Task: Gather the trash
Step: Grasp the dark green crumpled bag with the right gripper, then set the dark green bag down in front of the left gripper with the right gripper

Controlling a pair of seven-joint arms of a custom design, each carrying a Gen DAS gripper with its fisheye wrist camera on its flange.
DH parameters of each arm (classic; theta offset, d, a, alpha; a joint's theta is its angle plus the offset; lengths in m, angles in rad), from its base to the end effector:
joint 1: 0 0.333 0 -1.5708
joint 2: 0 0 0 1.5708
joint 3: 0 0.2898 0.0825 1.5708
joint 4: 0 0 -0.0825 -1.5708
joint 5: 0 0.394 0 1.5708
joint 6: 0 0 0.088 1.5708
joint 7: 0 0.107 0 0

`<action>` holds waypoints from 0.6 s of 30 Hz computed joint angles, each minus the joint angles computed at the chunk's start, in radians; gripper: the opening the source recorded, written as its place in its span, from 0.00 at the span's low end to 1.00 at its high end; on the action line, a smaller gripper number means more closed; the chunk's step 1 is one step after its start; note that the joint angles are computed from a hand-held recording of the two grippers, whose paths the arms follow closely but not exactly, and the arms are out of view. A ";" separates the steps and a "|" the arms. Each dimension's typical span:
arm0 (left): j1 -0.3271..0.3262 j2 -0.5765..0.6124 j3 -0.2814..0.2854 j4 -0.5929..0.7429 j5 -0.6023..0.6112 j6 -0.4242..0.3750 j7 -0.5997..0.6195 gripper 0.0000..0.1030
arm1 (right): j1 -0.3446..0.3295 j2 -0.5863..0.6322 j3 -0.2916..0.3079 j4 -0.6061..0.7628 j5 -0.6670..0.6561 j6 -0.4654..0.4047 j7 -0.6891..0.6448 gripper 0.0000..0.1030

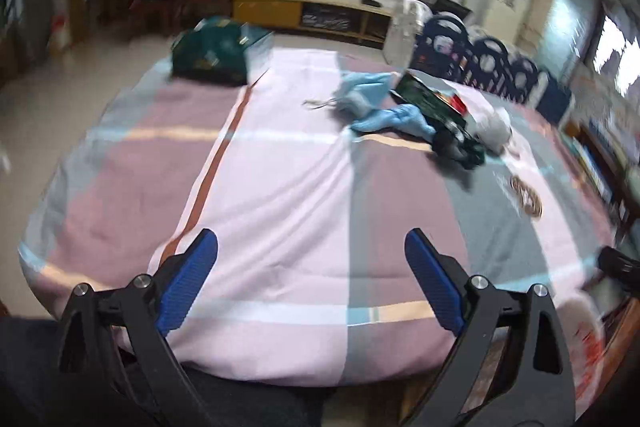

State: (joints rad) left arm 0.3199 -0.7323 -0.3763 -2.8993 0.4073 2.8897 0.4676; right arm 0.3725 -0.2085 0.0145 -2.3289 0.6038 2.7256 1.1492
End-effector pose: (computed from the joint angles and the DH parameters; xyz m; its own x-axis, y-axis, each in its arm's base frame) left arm 0.3783 -0.0288 0.4031 0.5707 -0.8038 0.1679 -0.5192 -0.5117 -0.6846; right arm 0.4983 0.1805 0.4546 0.3927 -0.8814 -0.2625 -0.7870 -0.1744 -0.5918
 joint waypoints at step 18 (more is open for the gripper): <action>0.056 0.000 -0.024 -0.042 -0.100 0.019 -0.092 0.93 | -0.094 0.678 0.256 0.781 -0.222 -0.310 0.092 0.49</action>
State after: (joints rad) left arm 0.3761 -0.7323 -0.4004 -2.9414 0.3071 2.9084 0.3756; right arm 0.2785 0.4692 0.2705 -1.5481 0.3814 2.4157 1.2415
